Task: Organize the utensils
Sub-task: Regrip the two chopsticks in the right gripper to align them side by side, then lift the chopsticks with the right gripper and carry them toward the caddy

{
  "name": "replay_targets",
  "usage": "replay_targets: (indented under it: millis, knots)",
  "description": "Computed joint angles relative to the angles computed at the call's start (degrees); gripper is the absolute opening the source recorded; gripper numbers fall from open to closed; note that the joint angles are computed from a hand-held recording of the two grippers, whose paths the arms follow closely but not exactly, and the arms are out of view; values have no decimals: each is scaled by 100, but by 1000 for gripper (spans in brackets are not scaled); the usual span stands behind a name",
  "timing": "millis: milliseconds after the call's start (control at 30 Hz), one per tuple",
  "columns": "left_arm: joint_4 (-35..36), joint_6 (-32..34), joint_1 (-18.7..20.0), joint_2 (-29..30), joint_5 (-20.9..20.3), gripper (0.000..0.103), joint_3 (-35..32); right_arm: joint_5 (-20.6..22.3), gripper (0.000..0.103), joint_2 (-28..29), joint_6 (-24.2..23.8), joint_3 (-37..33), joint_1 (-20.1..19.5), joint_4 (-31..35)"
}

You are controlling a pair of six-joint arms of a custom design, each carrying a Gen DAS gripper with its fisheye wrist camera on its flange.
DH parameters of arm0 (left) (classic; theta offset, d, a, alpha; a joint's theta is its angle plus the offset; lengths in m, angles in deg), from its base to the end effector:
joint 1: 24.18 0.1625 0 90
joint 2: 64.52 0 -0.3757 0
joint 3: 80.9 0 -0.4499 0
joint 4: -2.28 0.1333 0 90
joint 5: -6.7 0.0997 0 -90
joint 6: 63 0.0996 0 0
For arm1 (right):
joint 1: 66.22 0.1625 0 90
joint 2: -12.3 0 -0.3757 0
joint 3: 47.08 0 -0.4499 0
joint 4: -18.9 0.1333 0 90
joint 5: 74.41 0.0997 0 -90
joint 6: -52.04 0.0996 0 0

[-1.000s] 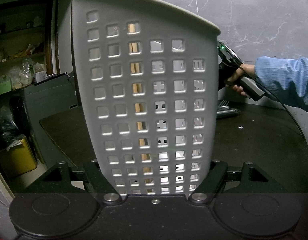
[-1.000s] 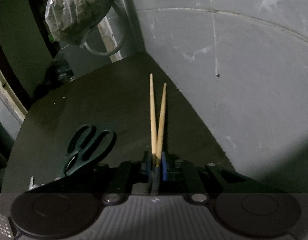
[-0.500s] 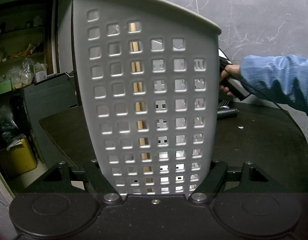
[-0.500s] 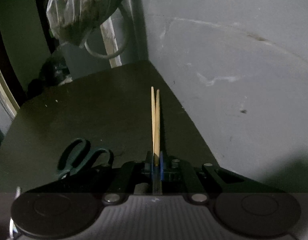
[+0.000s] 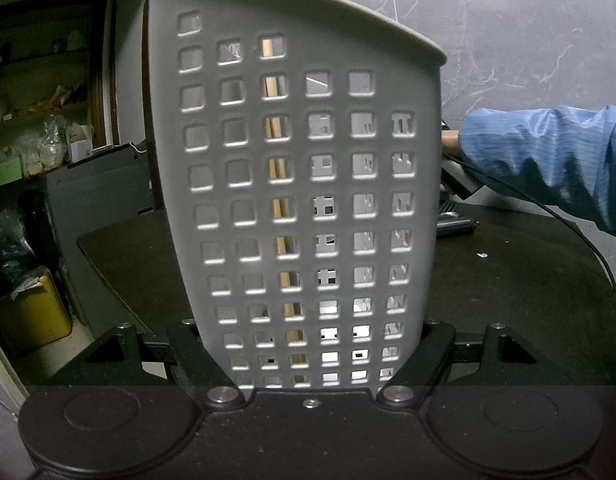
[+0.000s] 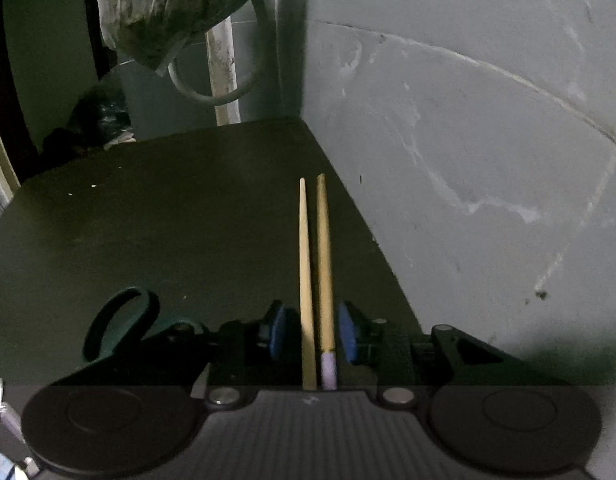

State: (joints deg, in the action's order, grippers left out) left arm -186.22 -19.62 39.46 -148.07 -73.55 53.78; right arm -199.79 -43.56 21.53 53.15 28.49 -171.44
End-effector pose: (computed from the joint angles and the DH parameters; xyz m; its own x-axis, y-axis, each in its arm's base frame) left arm -0.0716 -0.4827 0.1924 -0.4755 0.6537 -0.5887 0.8631 0.2172 -0.4560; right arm 0.1292 -0.6471 0.1960 -0.7107 0.0712 0.6999 -0.4721 0.6893 -0.5495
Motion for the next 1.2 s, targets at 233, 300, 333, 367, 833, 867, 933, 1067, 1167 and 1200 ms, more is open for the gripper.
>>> replay_targets:
  millis: [233, 300, 333, 367, 833, 867, 933, 1067, 1167, 1200]
  knots:
    - [-42, -24, -3, 30, -3, 77, 8, 81, 15, -279, 199, 284, 9, 276]
    - [-55, -22, -1, 38, -12, 77, 11, 107, 15, -501, 191, 526, -4, 355]
    - [-60, -28, 1, 46, -21, 77, 9, 111, 15, -624, 195, 663, -5, 398]
    - [-63, -31, 5, 53, -28, 77, 6, 124, 15, -747, 177, 784, -13, 474]
    - [-78, -21, 16, 66, -43, 77, 4, 72, 26, -1110, 143, 1149, 26, 766]
    - [-79, -15, 16, 64, -42, 77, 5, 82, 26, -1082, 164, 1084, 18, 823]
    - [-82, -1, 18, 63, -40, 77, 7, 92, 26, -1040, 250, 944, 5, 992]
    - [-135, 3, 25, 105, -29, 77, 7, 12, 15, -914, 462, 597, 22, 1424]
    - [-100, -20, 63, 124, -74, 77, -34, -205, 14, -829, 651, 450, 91, 1617]
    - [-98, -26, 72, 133, -83, 77, -46, -292, 13, -794, 660, 425, 121, 1615]
